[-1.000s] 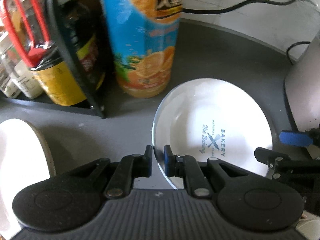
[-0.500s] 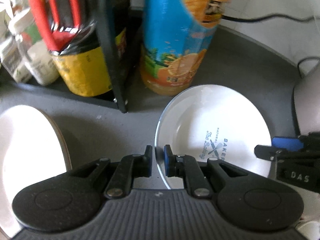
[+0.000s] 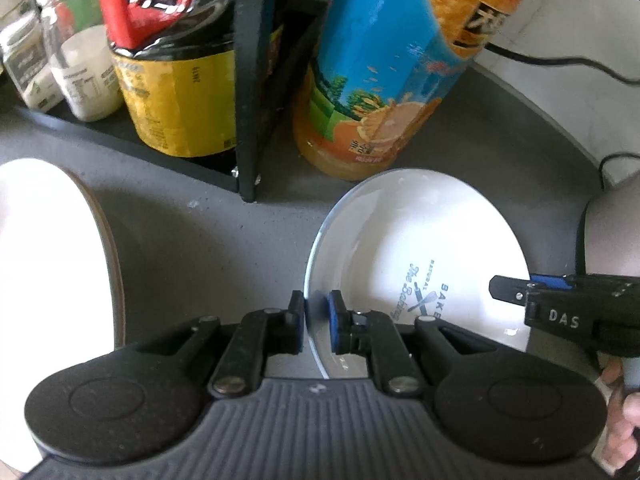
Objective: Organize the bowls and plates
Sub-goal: 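Lift the 'BAKERY' plate with both grippers and carry it toward the plate stack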
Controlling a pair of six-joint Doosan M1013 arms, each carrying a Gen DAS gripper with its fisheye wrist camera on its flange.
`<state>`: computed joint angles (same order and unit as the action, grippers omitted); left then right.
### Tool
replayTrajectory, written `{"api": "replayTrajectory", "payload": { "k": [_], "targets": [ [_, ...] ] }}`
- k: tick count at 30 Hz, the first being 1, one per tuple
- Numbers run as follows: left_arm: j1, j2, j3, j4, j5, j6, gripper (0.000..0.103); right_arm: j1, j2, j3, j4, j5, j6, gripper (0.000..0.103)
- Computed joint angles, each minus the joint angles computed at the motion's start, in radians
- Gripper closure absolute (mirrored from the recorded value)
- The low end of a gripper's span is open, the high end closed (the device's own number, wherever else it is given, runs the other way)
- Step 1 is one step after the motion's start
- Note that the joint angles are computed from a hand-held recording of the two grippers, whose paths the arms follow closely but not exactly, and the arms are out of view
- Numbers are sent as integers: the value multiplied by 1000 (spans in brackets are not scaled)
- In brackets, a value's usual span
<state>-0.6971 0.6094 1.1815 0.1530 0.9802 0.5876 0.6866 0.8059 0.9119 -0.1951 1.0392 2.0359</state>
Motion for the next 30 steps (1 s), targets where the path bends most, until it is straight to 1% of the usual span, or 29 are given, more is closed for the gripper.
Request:
{"api": "replayTrajectory", "payload": {
  "k": [5,11,22,27,30],
  "targets": [
    [-1,-14,34,18,-48,-37,92,-1,8,-12,2,2,-6,80],
    [7,-8,16,-11,-20,-27,93,2,2,-13,-4,9,-24,86],
    [24,-30,43,-47,-46,-11,94,18,-3,-2,-5,2,35,87],
    [34,-29,47,-78,-34,17,94,20,2,-6,8,16,56,87],
    [36,-31,56,-85,-42,18,94,22,5,-15,6,33,66,87]
  ]
}}
